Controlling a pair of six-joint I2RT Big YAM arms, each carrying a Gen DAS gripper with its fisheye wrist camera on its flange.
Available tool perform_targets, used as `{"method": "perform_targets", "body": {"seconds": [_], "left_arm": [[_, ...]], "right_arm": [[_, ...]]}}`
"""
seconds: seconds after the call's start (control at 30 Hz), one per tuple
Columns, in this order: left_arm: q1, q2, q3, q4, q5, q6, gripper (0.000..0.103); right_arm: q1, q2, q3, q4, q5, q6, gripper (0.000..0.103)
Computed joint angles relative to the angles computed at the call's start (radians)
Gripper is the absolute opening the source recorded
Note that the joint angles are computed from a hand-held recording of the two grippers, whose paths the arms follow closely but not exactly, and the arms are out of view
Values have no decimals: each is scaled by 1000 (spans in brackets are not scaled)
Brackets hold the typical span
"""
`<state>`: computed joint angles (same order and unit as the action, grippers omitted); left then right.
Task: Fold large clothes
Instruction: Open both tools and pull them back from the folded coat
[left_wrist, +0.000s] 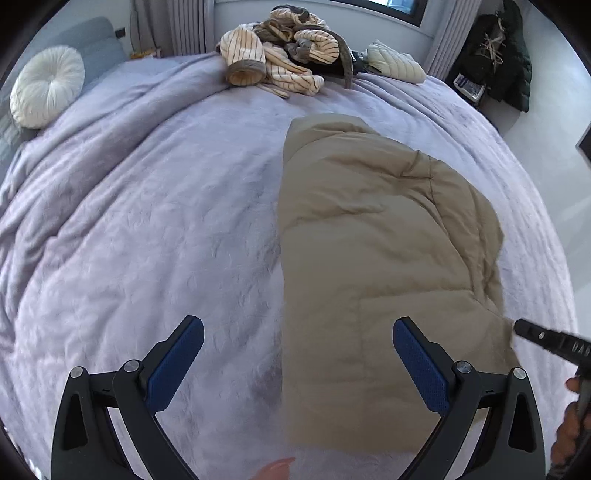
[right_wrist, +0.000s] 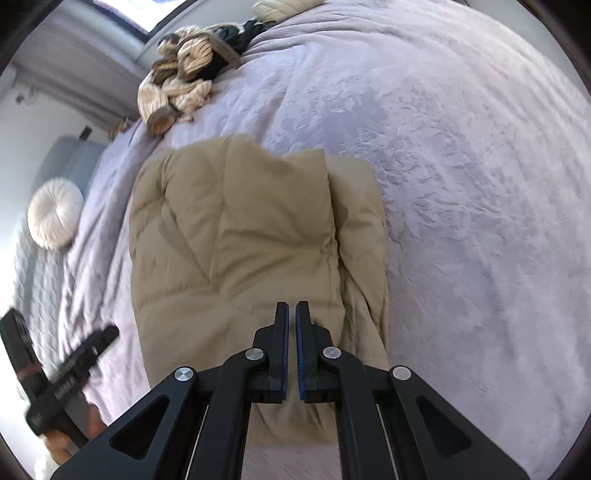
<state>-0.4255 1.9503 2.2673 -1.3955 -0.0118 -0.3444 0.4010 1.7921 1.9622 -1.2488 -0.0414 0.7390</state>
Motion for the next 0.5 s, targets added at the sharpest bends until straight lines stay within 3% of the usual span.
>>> {"method": "perform_targets", "body": {"seconds": [0.07,0.1,0.13,0.23,0.37,0.5], "left_arm": [[-3,-21,-23,-7,-26,6,102],[-5,-31,-33,-5,-40,11,102],[-8,-47,-50,-1,-53,17,102],[-16,-81,-75,-21,-57,8,102],[-29,-115,-77,-69,-54,-20,102],[-47,-152,-67,-109,-65,-41,102]], "right_arm": [[29,8,35,-62,39,-38,26],[39,9,44,-78,50,-48,63],[53,7,53,-94,64,-63,90],[90,3,76,-131,113,-82,102],[122,-1,117,-185,165,-62,102],[153,-31,131,-188,216,-29,102]]}}
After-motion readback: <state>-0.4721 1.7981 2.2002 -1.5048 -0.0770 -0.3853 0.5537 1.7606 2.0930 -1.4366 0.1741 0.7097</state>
